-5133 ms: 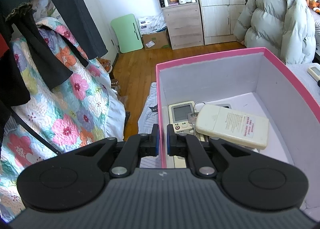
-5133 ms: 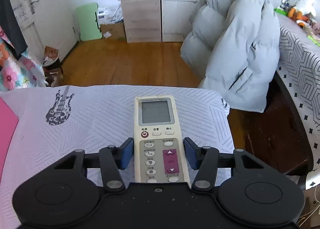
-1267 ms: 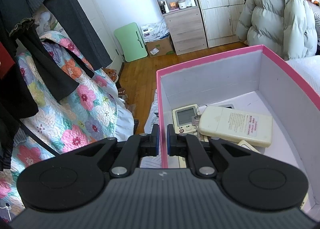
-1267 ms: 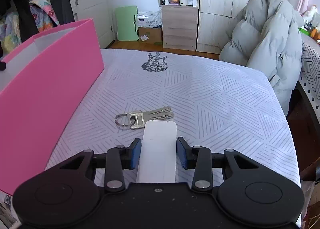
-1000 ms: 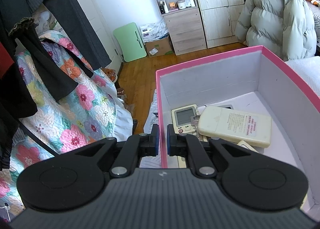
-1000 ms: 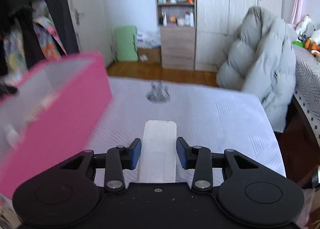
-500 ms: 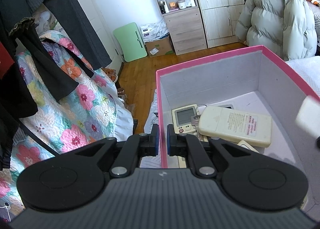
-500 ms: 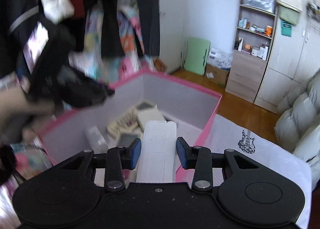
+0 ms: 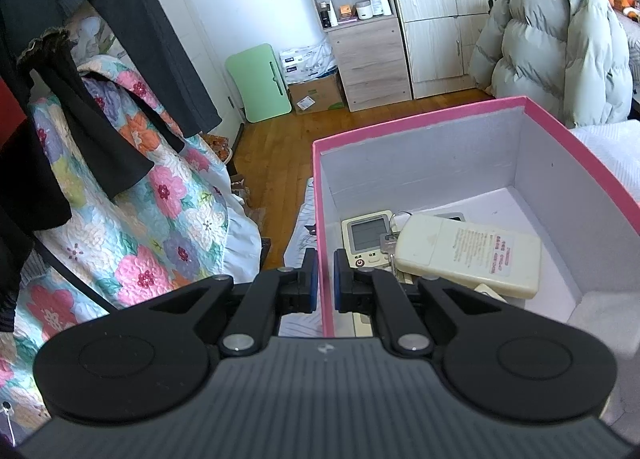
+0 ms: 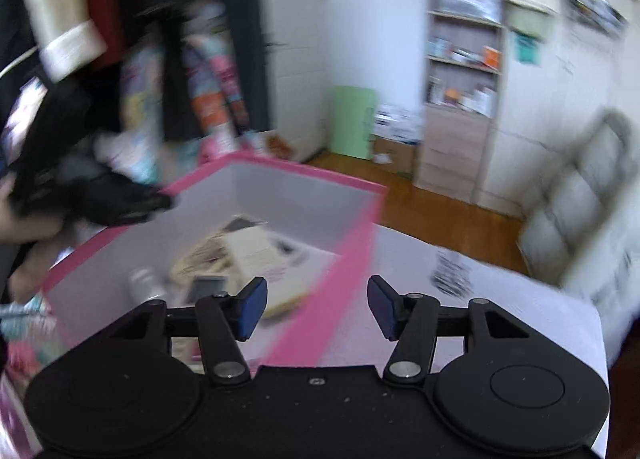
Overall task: Organize rigid objects
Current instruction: 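Lower the white card into the pink box and release it, then grasp the second set of silver keys with the right gripper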
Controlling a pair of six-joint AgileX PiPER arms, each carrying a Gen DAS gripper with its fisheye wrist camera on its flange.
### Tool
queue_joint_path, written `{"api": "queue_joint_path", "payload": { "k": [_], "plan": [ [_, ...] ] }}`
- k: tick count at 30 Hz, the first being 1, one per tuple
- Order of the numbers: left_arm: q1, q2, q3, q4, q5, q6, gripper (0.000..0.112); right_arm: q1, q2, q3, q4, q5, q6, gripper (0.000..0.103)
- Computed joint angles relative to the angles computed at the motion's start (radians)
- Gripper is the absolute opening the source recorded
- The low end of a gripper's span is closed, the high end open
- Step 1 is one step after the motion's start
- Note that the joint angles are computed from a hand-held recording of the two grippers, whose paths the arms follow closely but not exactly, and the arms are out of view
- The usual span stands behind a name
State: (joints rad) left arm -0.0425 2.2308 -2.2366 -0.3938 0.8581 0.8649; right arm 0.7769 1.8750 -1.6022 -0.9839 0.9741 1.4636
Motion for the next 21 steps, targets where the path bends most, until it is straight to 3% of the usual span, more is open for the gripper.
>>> {"api": "queue_joint_path", "payload": {
  "k": [7, 18, 21],
  "plan": [
    [0.004, 0.005, -0.007, -0.014, 0.009, 0.008, 0.006, -0.049, -0.076, 0.216, 0.022, -0.023, 0.185, 0.061],
    [0.005, 0.005, -0.007, -0.016, 0.01, 0.006, 0.006, -0.147, 0.016, 0.242, 0.127, -0.136, 0.103, 0.066],
    [-0.002, -0.006, 0.014, 0.0, -0.01, 0.01, 0.006, -0.145, 0.07, 0.238, 0.005, -0.133, 0.196, 0.084]
  ]
}}
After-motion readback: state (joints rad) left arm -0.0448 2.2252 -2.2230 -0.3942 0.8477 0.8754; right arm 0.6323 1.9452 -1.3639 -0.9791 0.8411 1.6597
